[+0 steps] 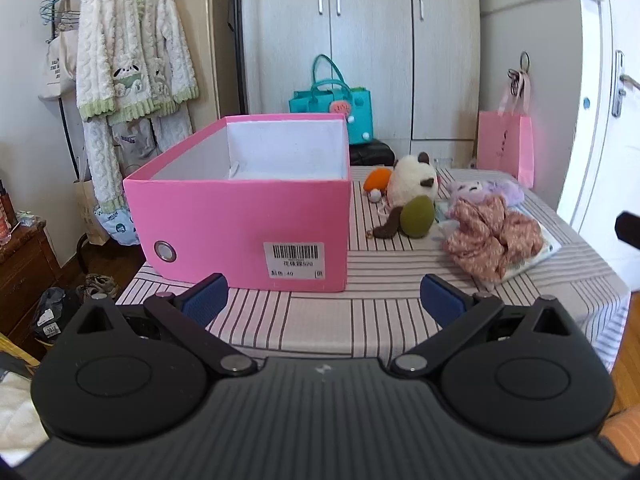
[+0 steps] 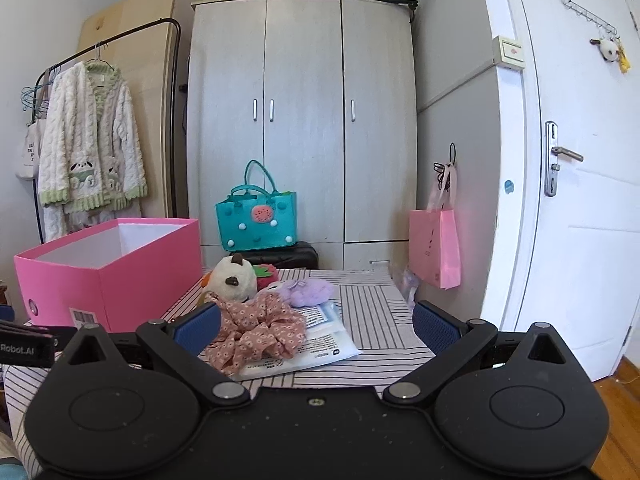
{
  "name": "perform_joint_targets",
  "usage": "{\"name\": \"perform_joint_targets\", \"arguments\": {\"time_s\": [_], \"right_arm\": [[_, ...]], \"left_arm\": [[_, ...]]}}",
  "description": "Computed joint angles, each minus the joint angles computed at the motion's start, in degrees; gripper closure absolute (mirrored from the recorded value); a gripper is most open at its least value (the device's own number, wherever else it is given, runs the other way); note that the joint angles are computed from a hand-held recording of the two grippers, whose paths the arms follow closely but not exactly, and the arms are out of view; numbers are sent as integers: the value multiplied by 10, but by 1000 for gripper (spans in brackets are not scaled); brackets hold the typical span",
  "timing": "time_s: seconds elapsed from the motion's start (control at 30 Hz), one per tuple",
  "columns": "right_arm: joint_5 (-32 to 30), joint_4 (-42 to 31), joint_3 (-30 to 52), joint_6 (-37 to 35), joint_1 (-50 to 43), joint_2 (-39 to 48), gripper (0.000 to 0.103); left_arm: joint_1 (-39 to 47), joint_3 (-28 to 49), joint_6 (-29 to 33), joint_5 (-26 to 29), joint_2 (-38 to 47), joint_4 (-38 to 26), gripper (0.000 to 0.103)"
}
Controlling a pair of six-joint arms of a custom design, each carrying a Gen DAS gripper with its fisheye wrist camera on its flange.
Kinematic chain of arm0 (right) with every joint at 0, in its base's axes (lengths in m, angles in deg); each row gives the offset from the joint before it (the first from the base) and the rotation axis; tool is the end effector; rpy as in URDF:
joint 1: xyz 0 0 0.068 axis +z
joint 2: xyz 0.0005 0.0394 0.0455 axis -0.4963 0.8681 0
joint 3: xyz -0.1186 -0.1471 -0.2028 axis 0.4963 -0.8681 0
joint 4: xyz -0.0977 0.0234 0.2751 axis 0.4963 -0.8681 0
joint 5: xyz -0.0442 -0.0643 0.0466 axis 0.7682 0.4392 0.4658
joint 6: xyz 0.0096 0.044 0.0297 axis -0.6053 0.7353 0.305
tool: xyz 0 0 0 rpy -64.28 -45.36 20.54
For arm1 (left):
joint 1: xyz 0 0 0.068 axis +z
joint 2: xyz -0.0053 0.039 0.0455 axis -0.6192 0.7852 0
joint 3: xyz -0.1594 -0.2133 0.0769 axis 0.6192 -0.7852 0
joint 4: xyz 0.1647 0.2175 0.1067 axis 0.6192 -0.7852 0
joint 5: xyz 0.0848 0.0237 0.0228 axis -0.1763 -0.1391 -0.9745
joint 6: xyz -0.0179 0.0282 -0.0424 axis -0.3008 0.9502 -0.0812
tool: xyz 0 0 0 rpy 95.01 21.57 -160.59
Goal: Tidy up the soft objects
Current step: 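Move both grippers toward the soft items on the striped table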
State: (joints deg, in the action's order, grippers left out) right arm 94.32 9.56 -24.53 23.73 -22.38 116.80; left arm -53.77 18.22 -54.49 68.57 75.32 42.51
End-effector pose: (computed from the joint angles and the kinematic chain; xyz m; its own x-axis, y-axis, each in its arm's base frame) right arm 0.2504 0.0176 0.1672 -0.2163 0.0467 -0.9752 0.3004 0.9536 -0.0210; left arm 0.3463 -0.0959 0.1673 -0.4377 0.1529 -0.8860 0.2772 0.9604 0.0288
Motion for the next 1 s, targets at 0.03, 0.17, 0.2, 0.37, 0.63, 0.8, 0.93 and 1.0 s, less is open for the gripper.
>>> {"name": "perform_joint_targets", "arguments": {"time_s": [0.03, 0.17, 0.2, 0.37, 0.63, 0.8, 0.93, 1.0], "right_arm": [[0, -6, 1, -1, 0, -3, 0], [1, -21, 6, 0, -1, -5, 0], [1, -24, 7, 0, -1, -4, 0], [-12, -24, 12, 1, -5, 15, 0], [-32, -18, 15, 7, -18, 35, 0], [-43, -18, 19, 8, -28, 46, 0], [-44, -16, 26, 5, -30, 58, 0], [-47, -15, 27, 5, -31, 59, 0]], "left_arm": [[1, -2, 1, 2, -3, 0, 0], [3, -7, -1, 9, -8, -2, 0], [3, -8, -2, 9, -8, -2, 0], [1, -3, -8, 7, -8, -10, 0], [-5, 9, -18, -1, 0, -24, 0], [-10, 17, -15, -7, 5, -35, 0], [-10, 18, -16, -10, 3, -34, 0], [-11, 19, -18, -12, 4, -35, 0]]}}
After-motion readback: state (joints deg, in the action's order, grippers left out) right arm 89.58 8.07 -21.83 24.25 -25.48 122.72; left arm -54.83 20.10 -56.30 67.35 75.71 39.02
